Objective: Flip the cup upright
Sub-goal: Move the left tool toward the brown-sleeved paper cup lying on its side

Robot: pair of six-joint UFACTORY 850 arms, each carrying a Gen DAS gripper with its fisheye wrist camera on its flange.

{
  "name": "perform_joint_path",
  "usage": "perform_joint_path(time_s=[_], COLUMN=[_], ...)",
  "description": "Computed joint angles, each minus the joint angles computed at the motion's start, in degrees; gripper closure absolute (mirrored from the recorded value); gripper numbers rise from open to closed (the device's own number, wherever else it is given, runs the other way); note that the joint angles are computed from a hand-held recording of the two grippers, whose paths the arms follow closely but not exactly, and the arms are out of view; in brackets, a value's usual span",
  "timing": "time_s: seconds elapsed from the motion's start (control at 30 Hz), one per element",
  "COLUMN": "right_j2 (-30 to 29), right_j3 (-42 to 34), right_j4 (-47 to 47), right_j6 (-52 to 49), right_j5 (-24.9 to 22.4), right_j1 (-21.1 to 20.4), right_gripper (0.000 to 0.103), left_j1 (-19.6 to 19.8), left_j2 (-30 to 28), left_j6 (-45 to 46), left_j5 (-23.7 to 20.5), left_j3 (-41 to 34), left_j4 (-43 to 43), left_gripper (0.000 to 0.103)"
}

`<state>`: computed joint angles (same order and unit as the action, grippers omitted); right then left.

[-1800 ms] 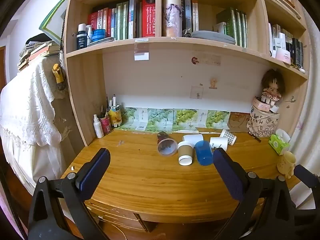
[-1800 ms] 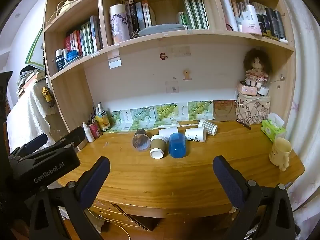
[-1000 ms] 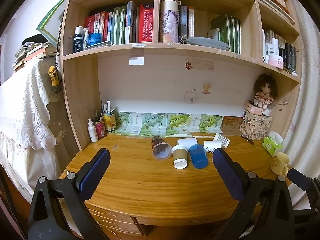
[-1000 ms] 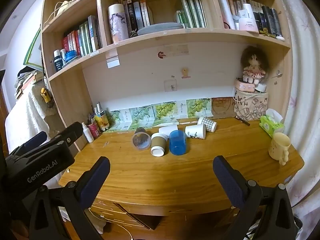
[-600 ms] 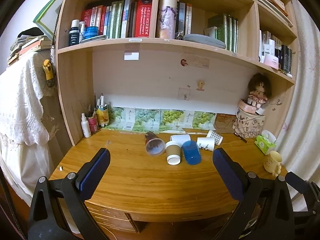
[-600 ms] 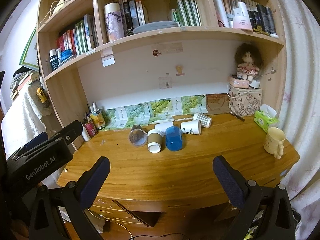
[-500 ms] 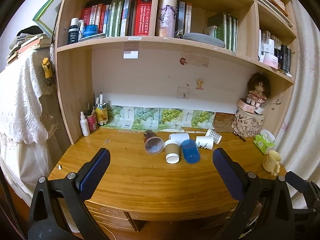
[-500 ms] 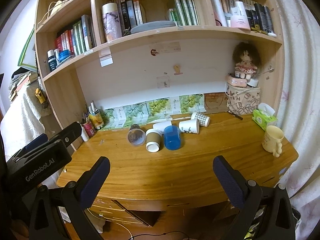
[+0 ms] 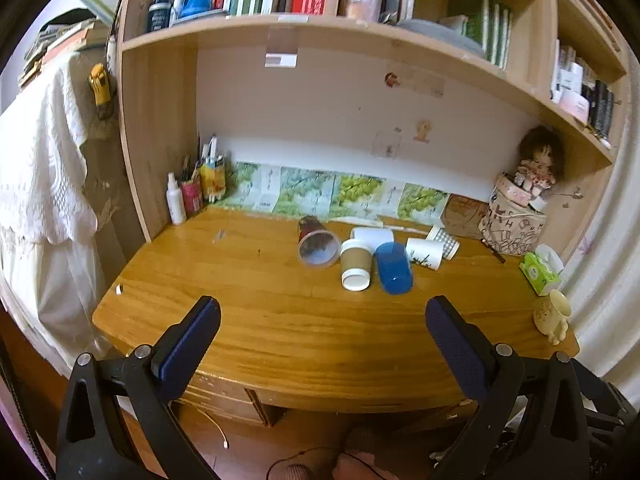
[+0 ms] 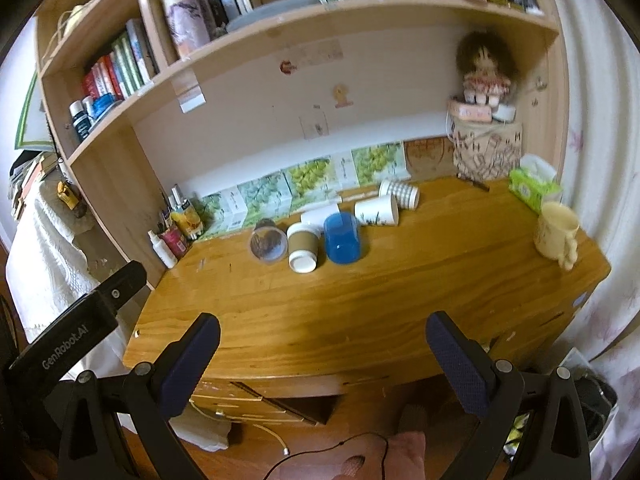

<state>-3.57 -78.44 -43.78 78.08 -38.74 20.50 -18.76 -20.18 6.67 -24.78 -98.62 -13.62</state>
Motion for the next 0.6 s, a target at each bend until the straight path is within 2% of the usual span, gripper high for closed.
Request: perform_joint_path(time_s=[0.17,0.27,0.37,0.53,0.6], right_j2=[-1.3,-2.4,-3.8,-8.0,-9.7], right_j3=[-0.7,-1.7,-3.0,-7.8,-9.8], right_j4=[6.3,11.6,17.1,28.6,33.5], right_j6=[-5.7,-10.7,-15.9,-28.1,-33.0], right_j5=[3.0,4.7,6.3,7.2,7.1], right_j1=[-2.8,-5.0,-7.0,-11.1,-12.7], right_gripper=[0.000,0.000,0.000,0.000,0.000], left_j1=[-0.7,-0.7,-1.2,-2.2,-2.4], left_j2=[-3.1,-5.4,-8.5,-15.2,-19.2], left_j6=[-3.8,-2.4,-4.0,-8.5,-7.7], left_j5=[-3.2,-5.1,-7.3,-11.5,-15.1], left_j3=[-4.1,-7.3,-11.8,-22.0,-28.2], left_j4=[3.7,1.7,3.4,7.4,6.3], left_gripper=[0.001,0.001,0.001,0.001,0.001])
